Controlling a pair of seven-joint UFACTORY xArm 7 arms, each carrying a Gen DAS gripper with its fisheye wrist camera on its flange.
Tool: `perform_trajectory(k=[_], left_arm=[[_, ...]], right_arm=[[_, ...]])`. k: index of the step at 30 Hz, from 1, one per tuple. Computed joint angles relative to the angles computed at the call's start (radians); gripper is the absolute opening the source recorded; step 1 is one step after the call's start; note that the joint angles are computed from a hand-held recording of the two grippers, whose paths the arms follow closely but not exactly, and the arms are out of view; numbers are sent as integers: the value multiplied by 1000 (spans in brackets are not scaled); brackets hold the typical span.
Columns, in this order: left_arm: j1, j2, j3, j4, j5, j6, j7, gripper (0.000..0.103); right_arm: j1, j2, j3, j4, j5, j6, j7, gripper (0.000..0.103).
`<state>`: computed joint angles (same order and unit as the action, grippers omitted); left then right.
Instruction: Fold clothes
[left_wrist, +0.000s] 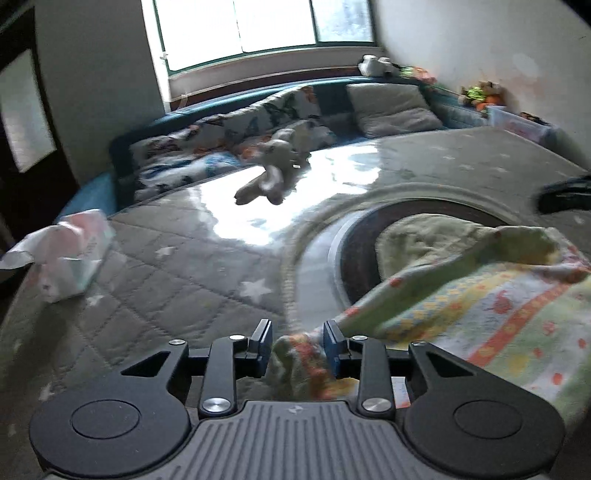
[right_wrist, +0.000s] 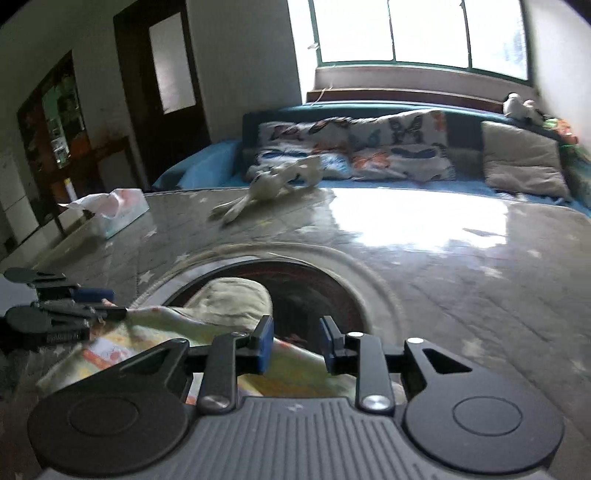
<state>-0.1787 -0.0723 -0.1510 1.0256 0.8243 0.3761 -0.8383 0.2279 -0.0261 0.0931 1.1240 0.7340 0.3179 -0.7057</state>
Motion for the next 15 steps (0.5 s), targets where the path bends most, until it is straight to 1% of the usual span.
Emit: perform_trajectory(k=[3, 6, 8, 10, 11, 15], left_arm=[[6, -19, -6, -2, 30, 26, -63, 34], [11, -64, -31, -21, 99, 43, -142, 33], [16, -94, -48, -39, 127, 41, -182, 33], [24, -119, -70, -52, 160, 45, -226, 33], [27, -129, -78, -58, 166, 46, -241, 33], [26, -169, -88, -100, 101, 11, -225, 33]], right_arm=[[-9, -62, -18, -81, -8, -15, 20, 27], [-4, -102, -42, -144, -24, -16, 43, 27], [4, -112, -56, -163, -25, -19, 47, 27], [13, -100, -67, -155, -11, -18, 49, 27], [16, -87, -70, -145, 1, -18, 45, 27], [9, -36, -65, -96, 49, 9, 24, 27]])
